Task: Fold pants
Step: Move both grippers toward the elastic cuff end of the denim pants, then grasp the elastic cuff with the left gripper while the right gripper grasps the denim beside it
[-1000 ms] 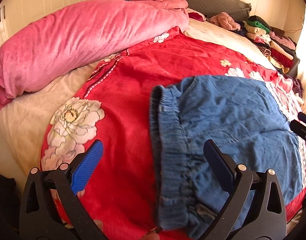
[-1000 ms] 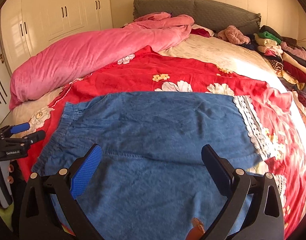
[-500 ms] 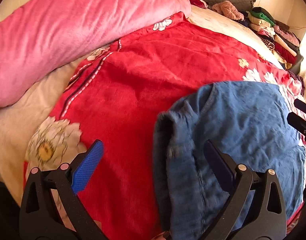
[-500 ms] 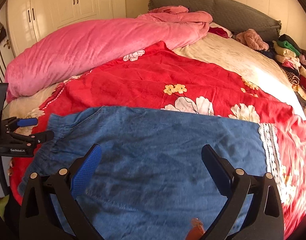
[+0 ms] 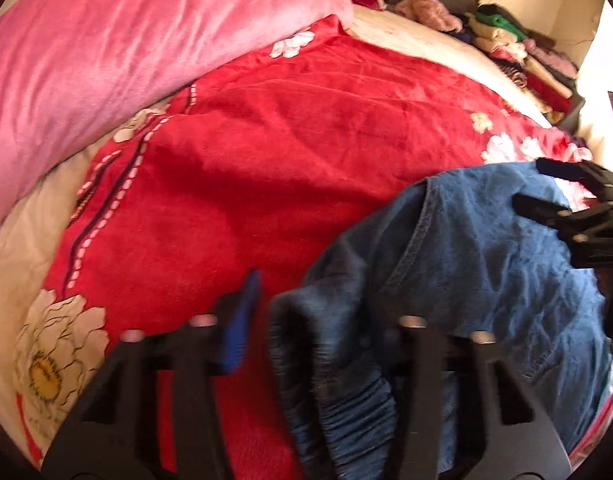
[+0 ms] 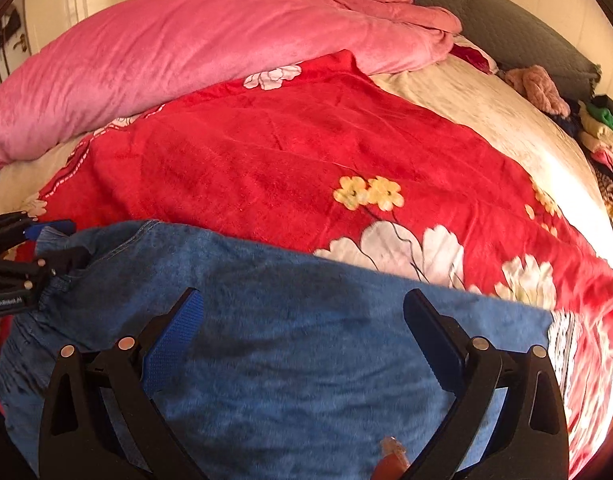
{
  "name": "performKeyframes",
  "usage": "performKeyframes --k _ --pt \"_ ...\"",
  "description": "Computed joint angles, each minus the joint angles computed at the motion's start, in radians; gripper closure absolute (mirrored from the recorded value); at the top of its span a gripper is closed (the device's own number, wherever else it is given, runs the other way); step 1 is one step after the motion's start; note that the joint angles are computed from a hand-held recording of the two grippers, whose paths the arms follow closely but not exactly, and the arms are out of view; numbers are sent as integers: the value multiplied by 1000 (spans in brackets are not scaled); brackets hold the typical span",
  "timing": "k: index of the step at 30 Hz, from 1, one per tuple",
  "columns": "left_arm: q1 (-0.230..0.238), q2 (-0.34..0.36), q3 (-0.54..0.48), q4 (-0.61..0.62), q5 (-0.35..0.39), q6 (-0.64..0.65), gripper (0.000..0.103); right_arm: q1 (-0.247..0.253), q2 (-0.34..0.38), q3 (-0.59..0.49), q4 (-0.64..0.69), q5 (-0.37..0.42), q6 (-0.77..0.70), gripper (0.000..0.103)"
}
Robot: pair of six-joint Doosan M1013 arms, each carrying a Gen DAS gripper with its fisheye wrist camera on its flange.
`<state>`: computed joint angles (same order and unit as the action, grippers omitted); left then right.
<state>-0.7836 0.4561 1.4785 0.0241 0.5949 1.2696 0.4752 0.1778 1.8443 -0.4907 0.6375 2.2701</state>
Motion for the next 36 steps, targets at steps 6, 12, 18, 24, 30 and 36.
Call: performKeyframes --k 6,12,18,24,30,36 --pt "-3 -51 56 -9 -94 38 82 25 44 -36 -62 25 -72 4" --pt "-14 -107 115 -75 -174 121 86 47 66 -46 -161 33 -119 4" --pt "-31 -121 129 -37 -182 113 87 45 58 -36 -34 -20 -232 64" --pt "-27 -125 135 10 -182 65 87 68 -8 29 -119 -96 -72 88" --pt "-33 -142 155 -12 -199 96 87 82 -119 116 -175 -191 109 91" --pt "-44 -175 189 -23 -229 126 87 136 -208 185 -253 -229 269 93"
